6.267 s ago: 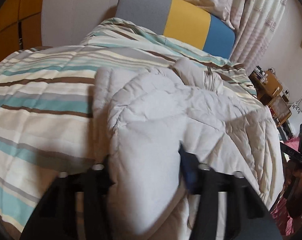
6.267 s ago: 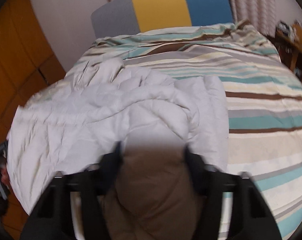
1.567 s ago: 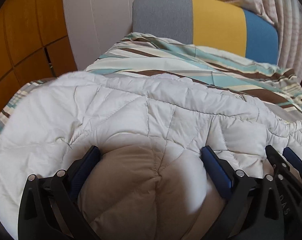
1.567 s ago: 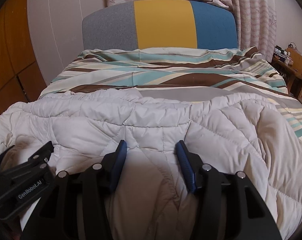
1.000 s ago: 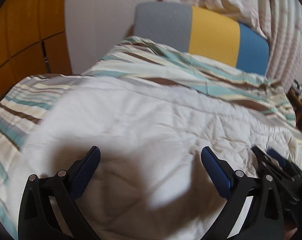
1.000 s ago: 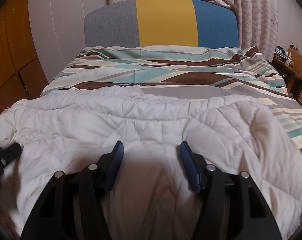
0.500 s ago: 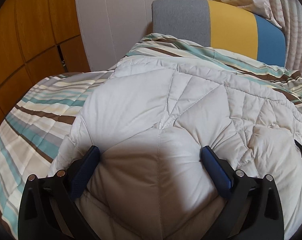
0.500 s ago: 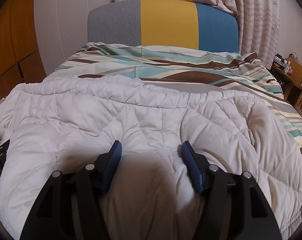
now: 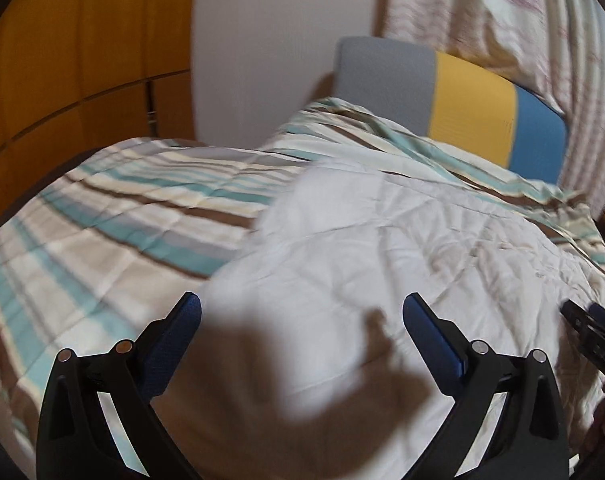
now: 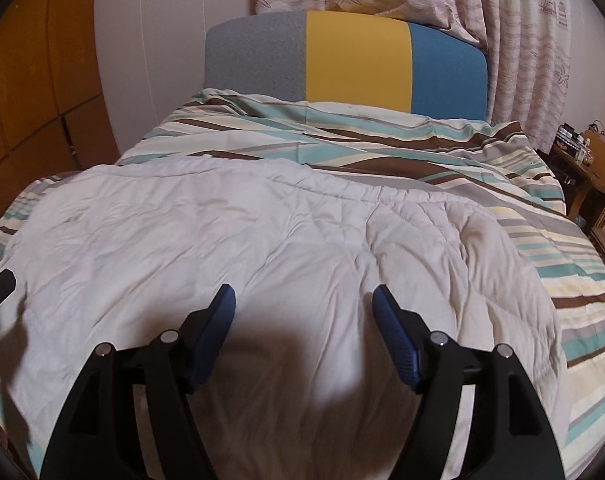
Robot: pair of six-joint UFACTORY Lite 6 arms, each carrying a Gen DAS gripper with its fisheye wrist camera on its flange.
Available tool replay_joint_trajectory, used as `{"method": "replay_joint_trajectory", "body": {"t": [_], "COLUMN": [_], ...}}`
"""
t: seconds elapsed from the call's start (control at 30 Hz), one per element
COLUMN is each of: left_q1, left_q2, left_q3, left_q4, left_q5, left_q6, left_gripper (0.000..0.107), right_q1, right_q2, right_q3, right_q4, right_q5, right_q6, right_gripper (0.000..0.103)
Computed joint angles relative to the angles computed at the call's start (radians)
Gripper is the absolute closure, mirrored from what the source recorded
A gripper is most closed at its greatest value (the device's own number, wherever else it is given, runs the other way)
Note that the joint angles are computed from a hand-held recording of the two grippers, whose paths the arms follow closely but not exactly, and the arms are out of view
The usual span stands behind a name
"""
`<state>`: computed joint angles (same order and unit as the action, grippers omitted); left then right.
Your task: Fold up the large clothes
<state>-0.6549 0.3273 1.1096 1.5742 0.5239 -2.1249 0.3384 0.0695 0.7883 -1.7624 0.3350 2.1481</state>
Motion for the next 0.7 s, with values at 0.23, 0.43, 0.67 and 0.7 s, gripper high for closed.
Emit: {"method": "replay_joint_trajectory", "body": {"t": [0.23,0.43,0.67,0.7], "left_q1": [0.062,0.098,0.083,0.083], "left_q2": [-0.173,-0.272,-0.284,-0.281], "left_q3": [-0.239,-0.392,-0.451,-0.449], "left_q4": [0.069,0.259,0.498,0.515], "left_q5": [-0.043,-0.142,-0.199,-0.205], "left_q6": [-0.202,-0.466,-0.727,-0.748], "left_gripper": [0.007,0.007,0.011,0.012], "right_q1": [0.095,0.193,0.319,0.332], "right_q2": [-0.153,-0.283,-0.322,-0.311], "right_q3": [-0.126,-0.239,-0.3,-0.298], "right_q4": [0.189,0.219,0.178,0.169], "right_q5": [0.007,0.038,0.098,0.105], "right_q6": [-0.089,-0.017,0.091,0.104], "right_gripper": [0.031,0.037,0.072,0.074]}}
